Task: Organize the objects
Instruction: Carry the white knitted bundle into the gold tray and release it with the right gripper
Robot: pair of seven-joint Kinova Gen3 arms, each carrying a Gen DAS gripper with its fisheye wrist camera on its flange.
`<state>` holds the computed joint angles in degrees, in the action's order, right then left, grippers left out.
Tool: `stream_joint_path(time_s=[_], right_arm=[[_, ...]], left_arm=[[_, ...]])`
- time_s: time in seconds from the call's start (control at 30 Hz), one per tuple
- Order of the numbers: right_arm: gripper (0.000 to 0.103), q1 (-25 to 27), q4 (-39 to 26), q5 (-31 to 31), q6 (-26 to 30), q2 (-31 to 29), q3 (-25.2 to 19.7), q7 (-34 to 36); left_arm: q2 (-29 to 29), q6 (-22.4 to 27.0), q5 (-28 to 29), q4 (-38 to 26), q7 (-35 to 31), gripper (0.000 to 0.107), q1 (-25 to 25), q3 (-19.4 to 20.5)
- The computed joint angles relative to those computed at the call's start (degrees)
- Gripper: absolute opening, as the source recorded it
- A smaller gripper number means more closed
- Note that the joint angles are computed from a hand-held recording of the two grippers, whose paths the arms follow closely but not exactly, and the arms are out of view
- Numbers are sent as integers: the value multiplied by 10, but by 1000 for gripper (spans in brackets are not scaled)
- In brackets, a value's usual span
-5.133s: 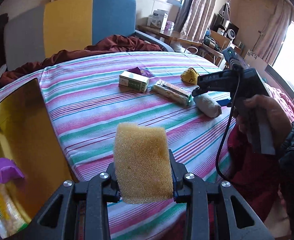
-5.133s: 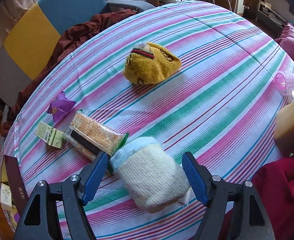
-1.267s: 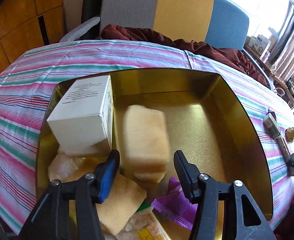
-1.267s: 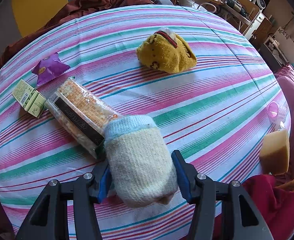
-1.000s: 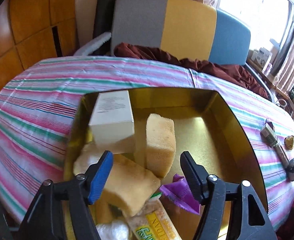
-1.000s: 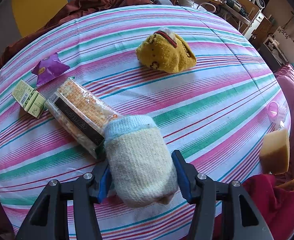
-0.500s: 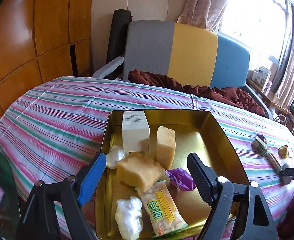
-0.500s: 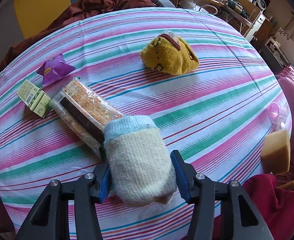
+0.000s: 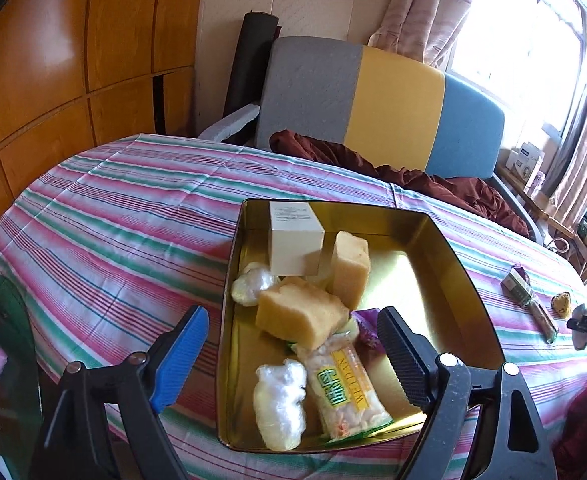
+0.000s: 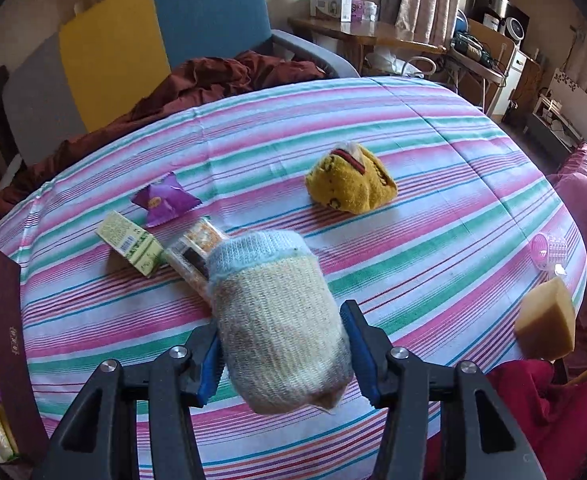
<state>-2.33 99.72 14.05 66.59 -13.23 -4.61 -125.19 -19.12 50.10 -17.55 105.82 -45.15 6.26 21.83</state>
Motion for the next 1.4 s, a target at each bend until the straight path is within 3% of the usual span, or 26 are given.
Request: stream_joint_path(time_s=[0.17,0.37,0.53,0.63,0.77,0.83,1.07,1.17,1.4], right_arm=[[54,-34,-19,-37,-12,-12,-19,41],[54,-114,-92,-80,-28,10,-66,126],[54,-196,-152,-100,-14,90,-108,185],[54,-252,-179,-61,10,147,-128,171],[54,-308,-216,-37,60,214,-119,152],[55,-325,-222,-41,69,233,-109,154],[59,-325,-205,-131,32,234,-86,194],[71,-317,-186,-157,8,216,-83,206],[72,-283,-137,-185,-40,153,-75,213]], left_arm=[[-24,-16,42,22,-25,87,5,-48],[-41,0,61,31,-28,89,-29,-59],[-50,0,89,40,-41,89,-41,-90],[-59,-6,105,47,-51,89,-47,-107],[-66,-13,119,55,-63,90,-58,-119],[-68,-17,123,59,-63,97,-67,-119],[-69,-30,146,69,-74,101,-72,-137],[-66,-27,160,67,-85,103,-71,-147],[-67,-29,154,68,-86,103,-76,-127]])
